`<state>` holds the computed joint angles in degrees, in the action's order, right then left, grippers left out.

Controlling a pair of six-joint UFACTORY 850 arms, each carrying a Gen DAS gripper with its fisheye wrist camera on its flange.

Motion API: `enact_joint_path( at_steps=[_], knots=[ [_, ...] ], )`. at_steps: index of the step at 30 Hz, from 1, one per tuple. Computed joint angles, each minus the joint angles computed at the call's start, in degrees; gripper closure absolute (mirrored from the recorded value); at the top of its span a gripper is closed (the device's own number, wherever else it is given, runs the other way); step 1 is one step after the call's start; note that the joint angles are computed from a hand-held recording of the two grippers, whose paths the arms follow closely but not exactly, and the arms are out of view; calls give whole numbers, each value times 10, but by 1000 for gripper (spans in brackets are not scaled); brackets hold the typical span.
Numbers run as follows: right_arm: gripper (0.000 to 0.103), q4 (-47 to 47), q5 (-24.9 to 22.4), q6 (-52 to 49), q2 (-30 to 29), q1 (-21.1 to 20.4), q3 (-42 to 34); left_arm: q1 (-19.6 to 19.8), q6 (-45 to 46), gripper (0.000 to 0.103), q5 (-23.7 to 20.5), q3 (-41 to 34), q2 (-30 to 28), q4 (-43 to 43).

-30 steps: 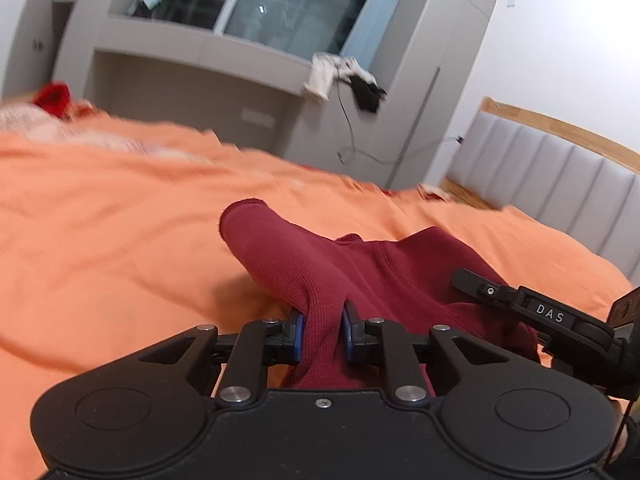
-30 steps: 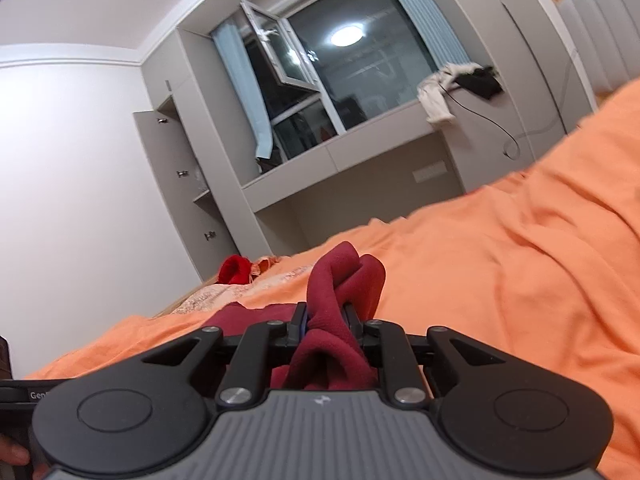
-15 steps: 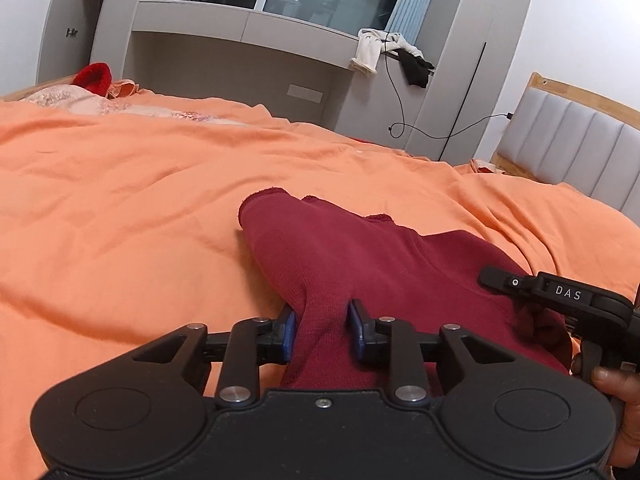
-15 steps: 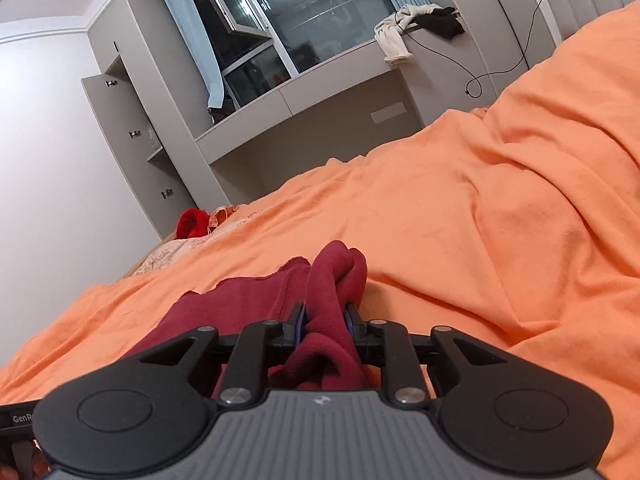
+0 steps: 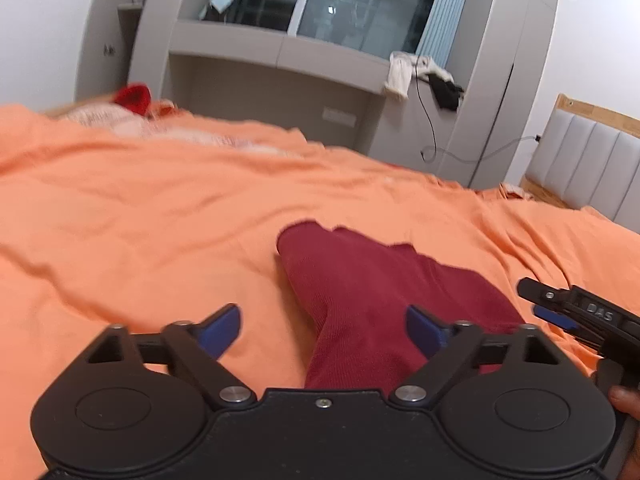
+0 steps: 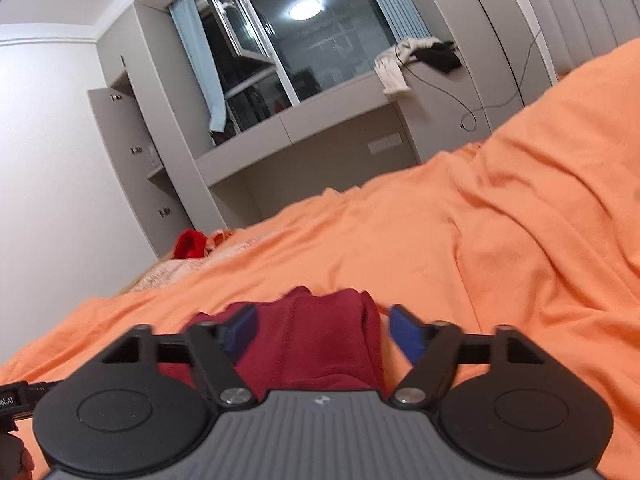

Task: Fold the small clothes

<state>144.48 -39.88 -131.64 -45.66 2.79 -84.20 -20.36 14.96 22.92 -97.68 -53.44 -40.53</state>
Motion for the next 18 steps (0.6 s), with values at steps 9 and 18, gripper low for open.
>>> enact_joint_path(
  at_steps=[9, 18],
  knots=[
    [0, 87, -123, -127, 81, 2, 133, -33, -42, 1, 128, 143, 89, 29],
    [0, 171, -259, -246, 169, 16, 297, -73, -49, 1, 232, 276, 164, 27]
  ],
)
